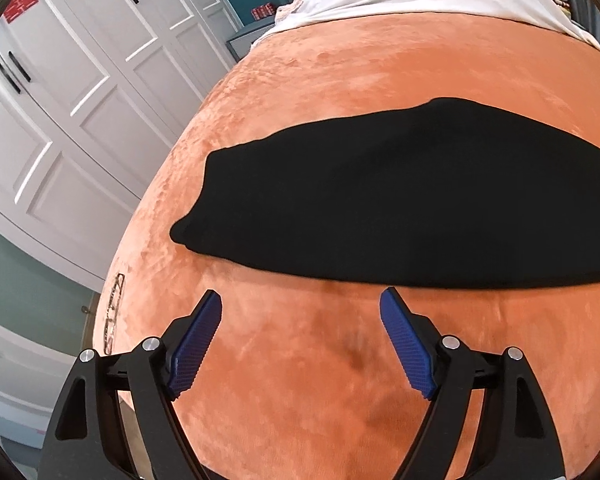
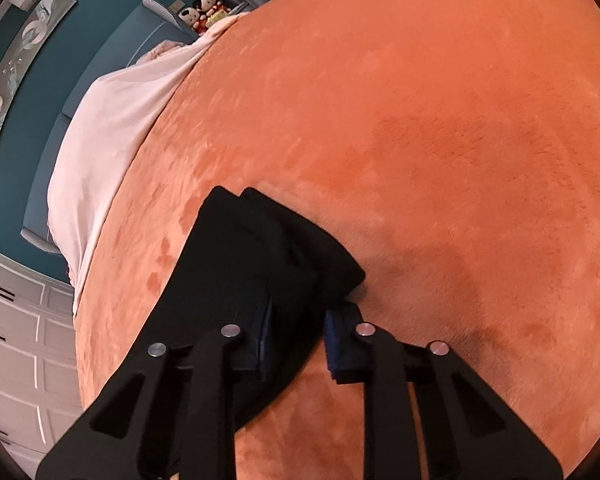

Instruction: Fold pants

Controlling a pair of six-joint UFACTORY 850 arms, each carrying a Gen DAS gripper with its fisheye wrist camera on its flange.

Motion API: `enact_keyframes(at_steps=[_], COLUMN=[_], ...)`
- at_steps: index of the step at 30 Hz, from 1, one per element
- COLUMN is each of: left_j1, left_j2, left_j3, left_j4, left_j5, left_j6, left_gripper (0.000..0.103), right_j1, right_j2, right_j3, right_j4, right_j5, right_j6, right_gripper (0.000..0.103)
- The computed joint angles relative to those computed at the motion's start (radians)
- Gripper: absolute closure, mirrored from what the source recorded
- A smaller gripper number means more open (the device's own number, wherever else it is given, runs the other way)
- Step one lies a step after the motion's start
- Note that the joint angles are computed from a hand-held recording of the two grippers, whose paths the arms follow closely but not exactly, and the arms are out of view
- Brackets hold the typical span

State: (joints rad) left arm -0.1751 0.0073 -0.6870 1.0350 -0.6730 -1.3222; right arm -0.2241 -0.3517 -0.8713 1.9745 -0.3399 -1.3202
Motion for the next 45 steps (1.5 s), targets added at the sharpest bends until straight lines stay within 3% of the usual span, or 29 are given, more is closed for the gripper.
enact_keyframes(at_steps=[2, 4, 7, 10, 12, 15, 18, 20, 22, 23, 24, 26, 27, 28, 30, 33, 35, 36, 37, 38, 39, 41, 43, 45], left_j1=[0.000, -0.002, -0.008, -0.008, -0.007, 0.001, 0.022, 0.043, 0.077, 0.117, 0.154, 0.241, 0.268, 0.289, 0.332, 0.358, 0.366, 0.373, 0.379, 0.387, 0.390, 0.385, 0.384, 0.395], left_j2=[0.026, 0.048, 0.076, 0.083, 0.073, 0.035, -0.010, -0.056, -0.117, -0.171, -0.208, -0.295, -0.325, -0.351, -0.371, -0.393, -0.435, -0.451, -0.455, -0.453, -0.441, -0.407, -0.356, -0.327], left_j3=[0.017, 0.034, 0.059, 0.076, 0.079, 0.058, 0.009, -0.042, -0.094, -0.137, -0.166, -0.230, -0.250, -0.265, -0.278, -0.321, -0.366, -0.377, -0.378, -0.380, -0.376, -0.351, -0.303, -0.279], left_j4=[-0.016, -0.020, -0.010, -0.017, -0.026, -0.066, -0.063, 0.022, 0.079, 0.086, 0.069, -0.033, -0.063, -0.072, -0.086, -0.129, -0.155, -0.142, -0.153, -0.176, -0.178, -0.069, 0.069, 0.109], left_j5=[0.013, 0.015, -0.004, -0.014, -0.016, 0.005, 0.031, 0.036, 0.025, 0.025, 0.045, 0.091, 0.100, 0.099, 0.157, 0.189, 0.162, 0.171, 0.186, 0.197, 0.203, 0.180, 0.175, 0.188], left_j6=[0.010, 0.021, 0.014, 0.019, 0.016, 0.026, 0.015, -0.047, -0.071, -0.055, -0.022, 0.106, 0.145, 0.158, 0.178, 0.216, 0.251, 0.246, 0.262, 0.285, 0.294, 0.206, 0.103, 0.083], left_gripper=[0.024, 0.023, 0.018, 0.018, 0.018, 0.018, 0.018, 0.017, 0.017, 0.017, 0.017, 0.017, 0.017, 0.017, 0.016, 0.015, 0.005, 0.005, 0.005, 0.005, 0.005, 0.005, 0.005, 0.005], right_j1=[-0.003, -0.008, 0.036, 0.096, 0.165, 0.309, 0.462, 0.546, 0.566, 0.557, 0.523, 0.471, 0.447, 0.434, 0.429, 0.490, 0.550, 0.591, 0.629, 0.663, 0.699, 0.744, 0.775, 0.816], right_j2=[-0.002, 0.008, 0.102, 0.155, 0.153, 0.097, -0.019, -0.113, -0.180, -0.203, -0.218, -0.217, -0.196, -0.175, -0.148, -0.180, -0.245, -0.293, -0.354, -0.428, -0.485, -0.505, -0.497, -0.504], right_j3=[-0.003, 0.018, 0.062, 0.070, 0.055, -0.029, -0.163, -0.262, -0.332, -0.353, -0.368, -0.374, -0.362, -0.356, -0.362, -0.433, -0.524, -0.588, -0.674, -0.770, -0.833, -0.850, -0.893, -0.944], right_j4=[-0.022, 0.071, 0.369, 0.451, 0.313, 0.000, -0.246, -0.328, -0.499, -0.562, -0.589, -0.721, -0.786, -0.850, -0.911, -0.959, -0.987, -1.035, -1.121, -1.226, -1.330, -1.500, -1.503, -1.400], right_j5=[-0.006, -0.038, 0.117, 0.088, 0.002, -0.070, -0.074, 0.003, 0.072, 0.093, 0.093, 0.119, 0.158, 0.175, 0.133, 0.051, -0.030, -0.068, -0.125, -0.149, -0.131, -0.034, -0.025, -0.066], right_j6=[0.062, 0.048, -0.217, -0.488, -0.495, -0.365, -0.213, -0.181, 0.002, 0.090, 0.152, 0.352, 0.456, 0.547, 0.603, 0.550, 0.556, 0.600, 0.662, 0.747, 0.824, 0.994, 1.061, 0.961], right_gripper=[0.077, 0.068, 0.064, 0.064, 0.064, 0.064, 0.065, 0.066, 0.068, 0.077, 0.096, 0.098, 0.091, 0.090, 0.090, 0.090, 0.090, 0.090, 0.085, 0.072, 0.071, 0.069, 0.069, 0.069])
